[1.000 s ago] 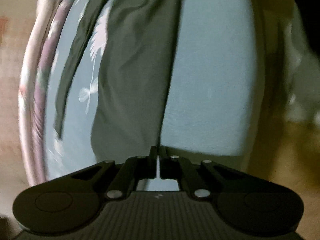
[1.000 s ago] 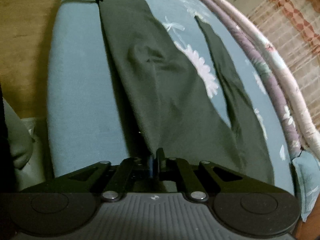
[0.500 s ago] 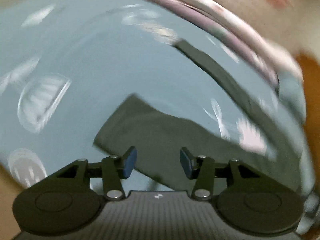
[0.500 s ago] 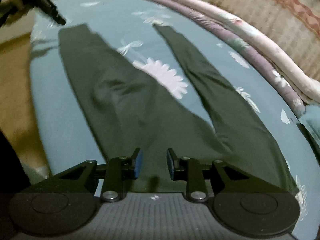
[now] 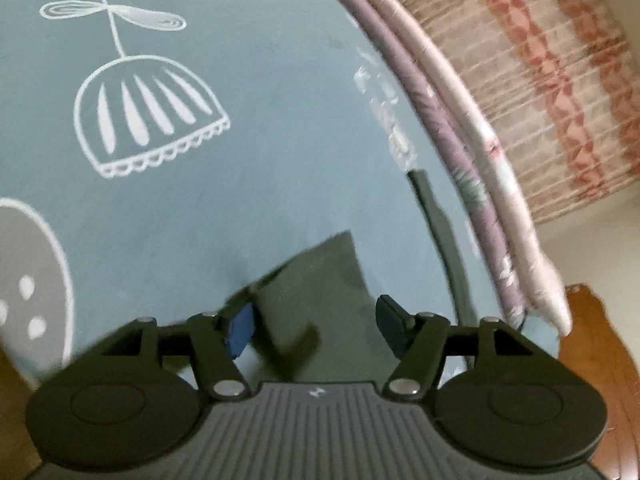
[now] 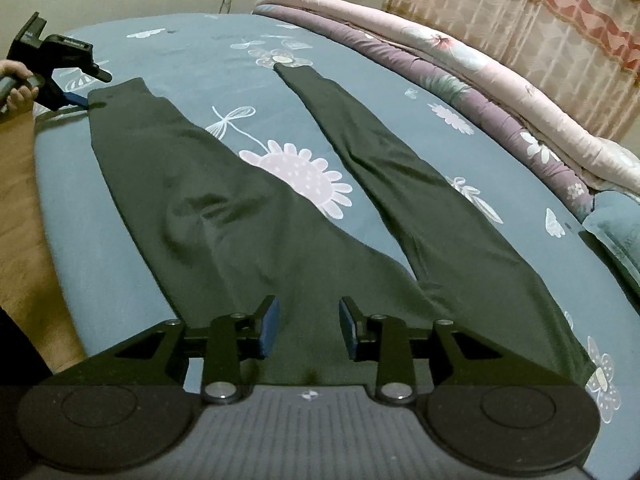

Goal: Fold clothes

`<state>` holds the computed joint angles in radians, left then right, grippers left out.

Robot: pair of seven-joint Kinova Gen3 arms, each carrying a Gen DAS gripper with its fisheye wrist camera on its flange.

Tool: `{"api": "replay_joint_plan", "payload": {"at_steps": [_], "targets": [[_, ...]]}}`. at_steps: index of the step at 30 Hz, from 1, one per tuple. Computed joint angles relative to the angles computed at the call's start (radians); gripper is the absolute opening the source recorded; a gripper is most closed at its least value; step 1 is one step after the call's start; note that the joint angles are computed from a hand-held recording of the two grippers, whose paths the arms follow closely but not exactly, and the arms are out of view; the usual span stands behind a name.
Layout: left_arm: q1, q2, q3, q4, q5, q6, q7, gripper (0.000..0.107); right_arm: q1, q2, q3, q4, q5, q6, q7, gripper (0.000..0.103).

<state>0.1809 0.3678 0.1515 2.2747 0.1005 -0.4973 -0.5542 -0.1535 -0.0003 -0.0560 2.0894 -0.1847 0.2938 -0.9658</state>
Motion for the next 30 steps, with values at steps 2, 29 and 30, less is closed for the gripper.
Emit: {"api": "replay_joint_plan", "payload": {"at_steps": [2,29,30], "targets": [[-0.031,0.023,0.013,0.024,-0.054,-0.081,0.026,0.069,-0.005,0.0,-0.004,-0.006,0.045,0.005,-0.05,0.038],[0.019,-0.065,-0.087,-0.048,-0.214,0.174,-0.069,0.002,-0.103,0.027,-0.005,-0.054,0.519,0.095,-0.703,0.047],[-0.01,-0.054,-0.054,-0.057,-0.182,0.189,-0.089,0.002,-0.075,0.023,-0.012,-0.046,0.479,0.1,-0.708,0.047]]}}
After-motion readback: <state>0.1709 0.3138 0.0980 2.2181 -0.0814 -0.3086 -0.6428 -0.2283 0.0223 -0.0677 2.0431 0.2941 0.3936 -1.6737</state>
